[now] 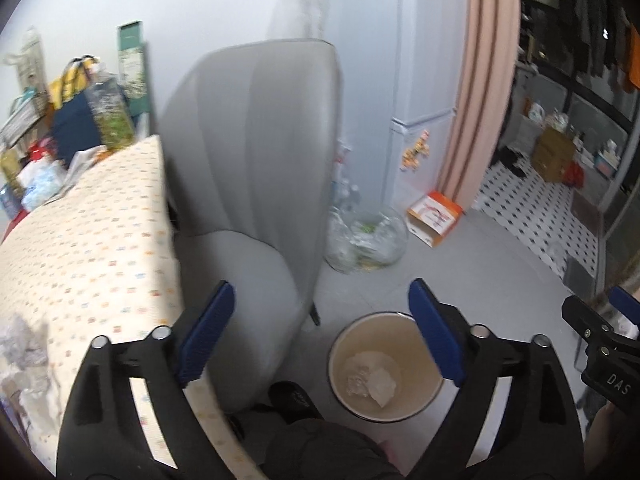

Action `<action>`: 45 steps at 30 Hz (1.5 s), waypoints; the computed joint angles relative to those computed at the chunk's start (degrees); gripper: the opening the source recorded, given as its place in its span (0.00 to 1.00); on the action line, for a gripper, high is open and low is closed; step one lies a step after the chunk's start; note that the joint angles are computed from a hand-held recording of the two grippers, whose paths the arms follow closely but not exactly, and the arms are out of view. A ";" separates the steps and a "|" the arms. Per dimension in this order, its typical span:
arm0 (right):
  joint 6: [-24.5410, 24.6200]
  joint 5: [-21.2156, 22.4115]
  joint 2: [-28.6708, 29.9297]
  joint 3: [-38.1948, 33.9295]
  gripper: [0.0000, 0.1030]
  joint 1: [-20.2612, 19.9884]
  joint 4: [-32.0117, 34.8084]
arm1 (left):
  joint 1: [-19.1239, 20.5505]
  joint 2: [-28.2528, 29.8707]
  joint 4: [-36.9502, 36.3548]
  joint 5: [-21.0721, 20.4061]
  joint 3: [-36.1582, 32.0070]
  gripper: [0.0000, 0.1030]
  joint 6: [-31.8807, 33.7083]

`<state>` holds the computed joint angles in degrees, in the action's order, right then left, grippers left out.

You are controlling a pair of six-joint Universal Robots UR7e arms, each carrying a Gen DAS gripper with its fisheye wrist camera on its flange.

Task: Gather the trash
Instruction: 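Move both tools back over the table toward the remaining trash, then grasp the blue tissue pack with the left tool while the right tool grasps a white tissue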

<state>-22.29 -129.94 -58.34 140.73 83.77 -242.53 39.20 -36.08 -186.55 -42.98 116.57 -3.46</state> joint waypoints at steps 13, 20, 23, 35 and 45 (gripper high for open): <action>0.04 -2.72 8.56 -6.12 0.93 11.43 2.17 | 1.38 -11.11 -9.34 10.24 11.03 0.91 -1.06; -0.68 -5.23 15.21 -11.10 0.93 20.04 2.53 | 1.97 -17.65 -11.42 15.50 16.70 0.91 -2.59; -1.01 -5.35 17.07 -12.58 0.93 22.72 3.47 | 2.15 -20.60 -11.77 17.61 19.18 0.92 -3.52; 1.18 -6.20 23.30 -16.74 0.93 30.86 10.46 | 1.44 -31.54 -9.64 25.36 27.81 0.93 -8.15; 2.95 -7.23 26.63 -19.59 0.93 34.53 14.48 | 1.30 -39.84 -4.59 32.12 33.35 0.93 -15.30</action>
